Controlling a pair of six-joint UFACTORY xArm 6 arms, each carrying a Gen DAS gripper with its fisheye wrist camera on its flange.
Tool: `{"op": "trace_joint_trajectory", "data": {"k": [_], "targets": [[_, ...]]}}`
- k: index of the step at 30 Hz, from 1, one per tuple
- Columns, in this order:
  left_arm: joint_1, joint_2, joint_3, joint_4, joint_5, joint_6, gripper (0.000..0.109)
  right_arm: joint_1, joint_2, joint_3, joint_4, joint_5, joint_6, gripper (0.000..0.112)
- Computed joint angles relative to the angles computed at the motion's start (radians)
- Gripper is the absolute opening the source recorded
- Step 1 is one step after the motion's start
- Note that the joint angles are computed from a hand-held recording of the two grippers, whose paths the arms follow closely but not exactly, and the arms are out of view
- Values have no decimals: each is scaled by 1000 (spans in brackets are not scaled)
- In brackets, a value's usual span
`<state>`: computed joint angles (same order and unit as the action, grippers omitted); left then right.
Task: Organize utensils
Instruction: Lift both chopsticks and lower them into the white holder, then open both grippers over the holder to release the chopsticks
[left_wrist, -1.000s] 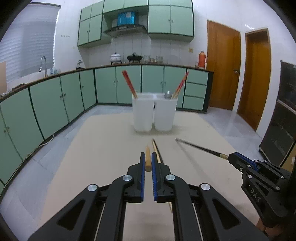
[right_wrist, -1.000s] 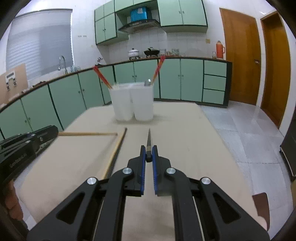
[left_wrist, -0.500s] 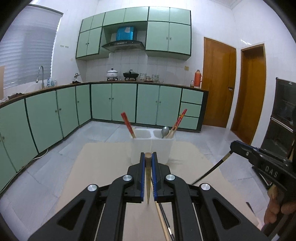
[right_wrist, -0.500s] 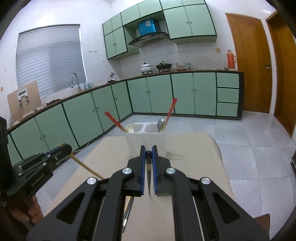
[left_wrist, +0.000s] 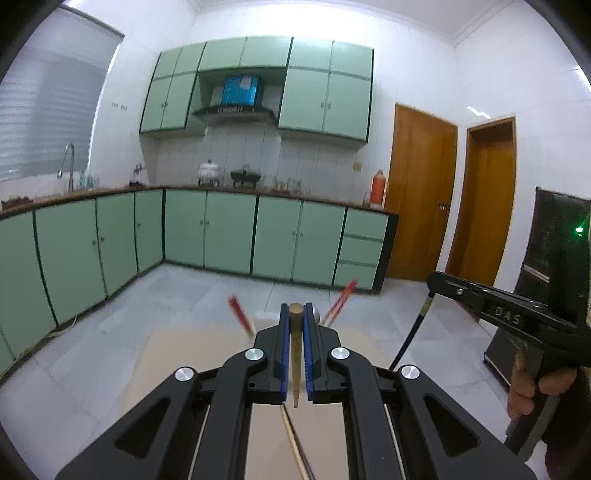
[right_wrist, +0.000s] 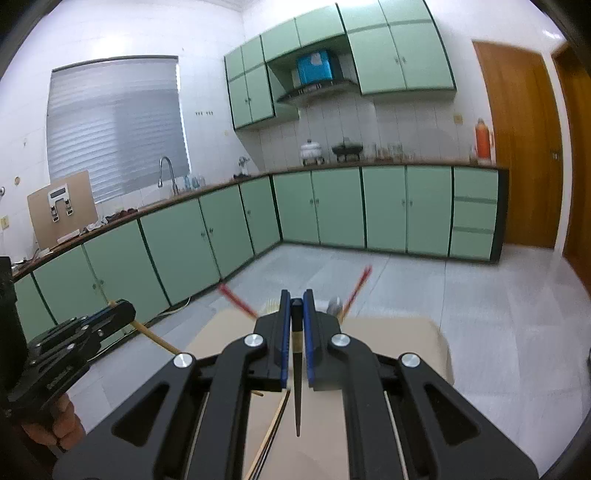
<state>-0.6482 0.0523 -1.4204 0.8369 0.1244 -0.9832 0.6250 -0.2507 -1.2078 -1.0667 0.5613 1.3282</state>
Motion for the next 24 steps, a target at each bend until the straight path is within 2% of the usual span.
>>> {"op": "trace_joint_trajectory", "data": {"k": [5,10,12,15,17,21,24], "targets": [[14,91,-174,80,-7,-43,7,-47,84,-146,-18,-19,-55,6],[20,223,-369,1,26,62,7,-94,206,-313,-75,-22,-76,6],[22,280,-441,-62,46,128,7,-118,252,-362,-77,-35,-82,6],[25,389,-567,-246,87,294,6,-145,325,-427,-97,-38,-77,6],[29,438,-621,-279,104,322,7,-163,372,-459,-102,-44,-71,6],[35,531,-723,-382,151,404,7,-192,448,-503,-41,-52,-106,6],[30,620,-837,-500,215,520,6,-206,486,-513,36,-72,-155,6]]}}
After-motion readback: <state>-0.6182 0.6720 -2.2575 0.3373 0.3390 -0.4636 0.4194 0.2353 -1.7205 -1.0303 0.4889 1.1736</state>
